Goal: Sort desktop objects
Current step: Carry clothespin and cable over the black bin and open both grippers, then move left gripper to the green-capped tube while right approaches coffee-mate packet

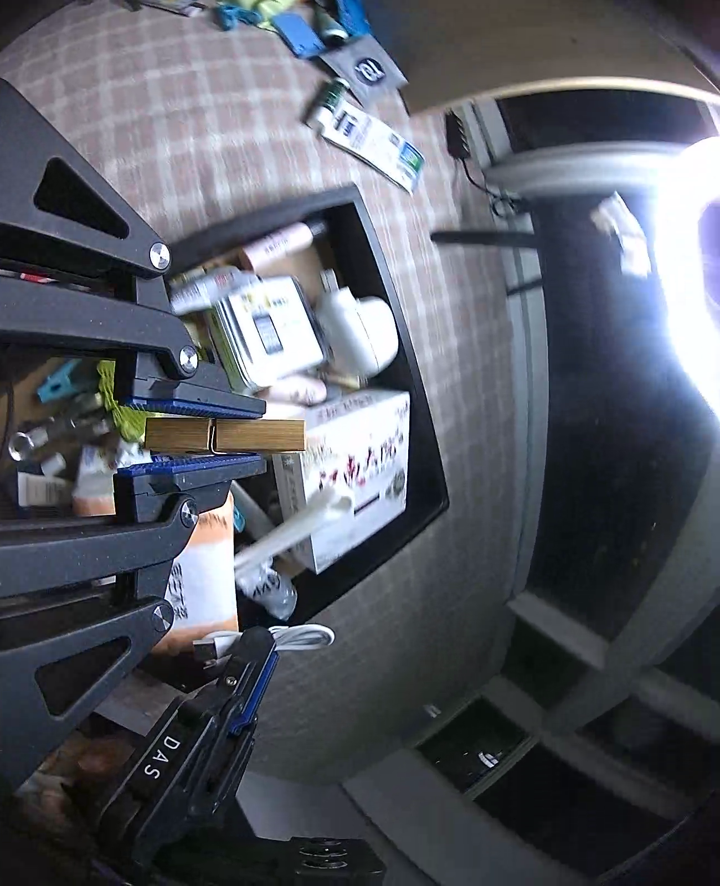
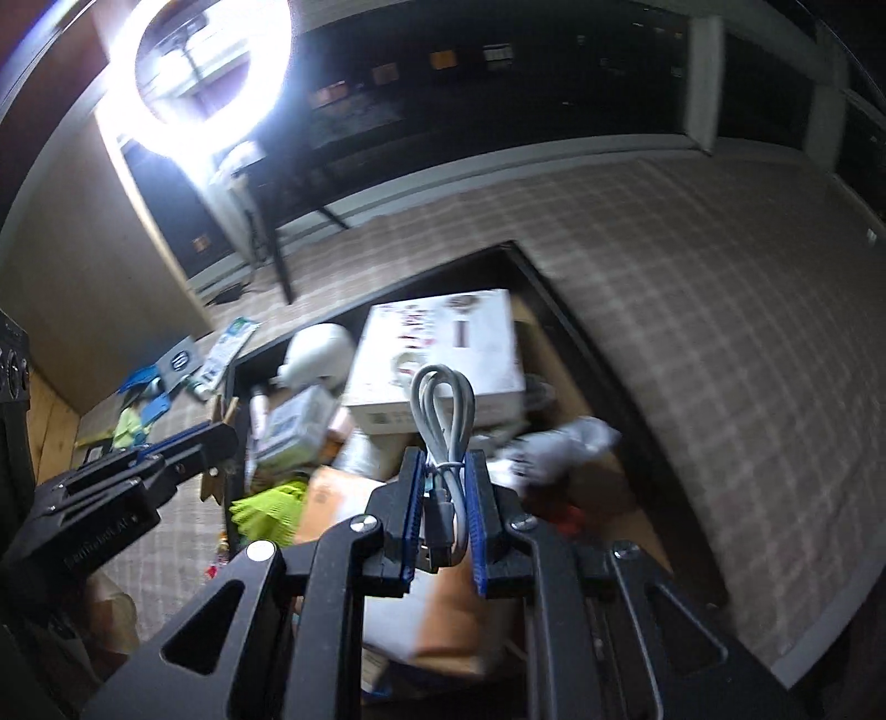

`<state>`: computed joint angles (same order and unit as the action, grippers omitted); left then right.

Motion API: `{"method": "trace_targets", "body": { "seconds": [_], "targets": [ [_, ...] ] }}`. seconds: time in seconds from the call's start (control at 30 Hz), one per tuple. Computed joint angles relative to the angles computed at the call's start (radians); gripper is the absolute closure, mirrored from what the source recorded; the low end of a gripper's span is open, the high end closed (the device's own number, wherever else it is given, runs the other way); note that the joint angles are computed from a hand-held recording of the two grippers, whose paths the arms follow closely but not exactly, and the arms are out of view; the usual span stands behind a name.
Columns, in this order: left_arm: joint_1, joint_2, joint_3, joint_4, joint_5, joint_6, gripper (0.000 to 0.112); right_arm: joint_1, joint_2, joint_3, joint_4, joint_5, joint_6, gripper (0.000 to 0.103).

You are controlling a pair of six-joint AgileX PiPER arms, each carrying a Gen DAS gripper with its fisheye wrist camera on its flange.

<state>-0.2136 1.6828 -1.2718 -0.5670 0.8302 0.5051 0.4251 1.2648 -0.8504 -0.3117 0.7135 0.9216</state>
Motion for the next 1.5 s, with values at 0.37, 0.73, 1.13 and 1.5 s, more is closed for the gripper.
{"method": "trace_targets", "body": {
  "seconds": [0.37,0.73,1.13,1.5],
  "targets": [
    [-0.020,-0.023,0.004,0.024,-0.019,0.013,0.056,0.042,-0.036,-0.002,-0.076,0.054,0.081,0.062],
    [0.213,-0.018,0.007,-0.009,0.044,0.169,0.058,0.165,0.051,-0.110,-0.108,0.080,0.112,0.062],
    [0.496,0.034,0.013,-0.022,0.089,0.277,0.058,0.244,0.212,-0.245,-0.053,0.036,0.037,0.062],
    [0.596,0.101,-0.005,0.010,0.077,0.270,0.058,0.300,0.383,-0.399,0.085,0.010,-0.122,0.062]
  ]
}}
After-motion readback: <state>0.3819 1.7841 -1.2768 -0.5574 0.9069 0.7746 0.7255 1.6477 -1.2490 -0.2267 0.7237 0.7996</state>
